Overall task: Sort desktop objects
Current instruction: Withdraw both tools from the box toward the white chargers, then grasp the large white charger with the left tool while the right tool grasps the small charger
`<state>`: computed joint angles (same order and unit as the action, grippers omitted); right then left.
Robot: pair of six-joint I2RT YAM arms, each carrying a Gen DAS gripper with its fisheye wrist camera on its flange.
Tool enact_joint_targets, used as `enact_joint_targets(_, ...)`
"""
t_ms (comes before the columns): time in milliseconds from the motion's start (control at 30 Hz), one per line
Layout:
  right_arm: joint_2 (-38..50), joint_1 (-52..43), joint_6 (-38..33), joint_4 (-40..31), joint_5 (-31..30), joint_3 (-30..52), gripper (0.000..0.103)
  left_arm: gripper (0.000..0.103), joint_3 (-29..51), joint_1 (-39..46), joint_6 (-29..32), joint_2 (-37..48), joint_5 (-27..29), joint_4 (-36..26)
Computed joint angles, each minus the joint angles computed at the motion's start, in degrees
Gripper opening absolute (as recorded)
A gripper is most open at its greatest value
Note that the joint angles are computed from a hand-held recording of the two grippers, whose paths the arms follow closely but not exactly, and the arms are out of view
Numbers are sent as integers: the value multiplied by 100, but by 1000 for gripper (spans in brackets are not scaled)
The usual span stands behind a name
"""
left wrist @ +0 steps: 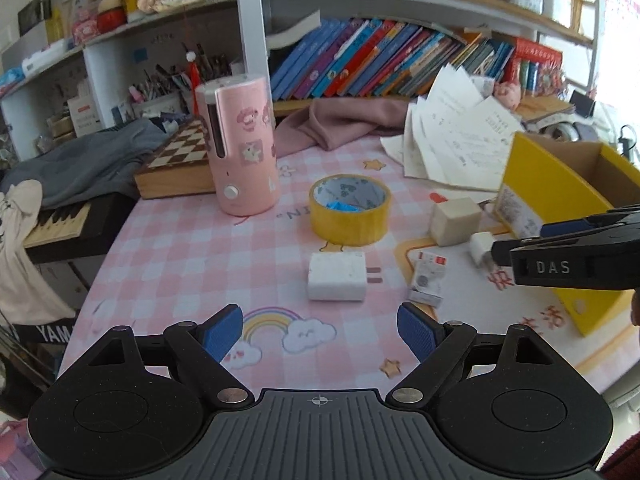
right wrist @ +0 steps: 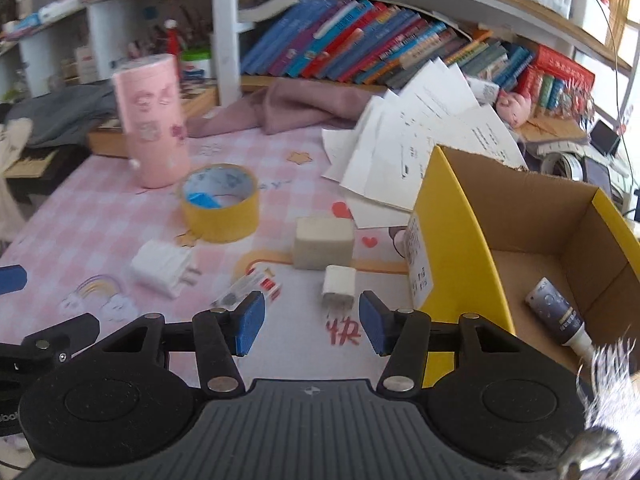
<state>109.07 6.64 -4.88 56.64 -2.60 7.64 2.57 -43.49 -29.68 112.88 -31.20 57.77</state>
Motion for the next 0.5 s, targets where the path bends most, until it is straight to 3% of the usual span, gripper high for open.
enact_joint_targets(133,413,50,125,-119,135,455,50,87,329,840,630,399,851,309)
enact_joint_targets(500,1140,20,40,-851,308,1533,50,84,1431,1582,1159,1056,1529,-221)
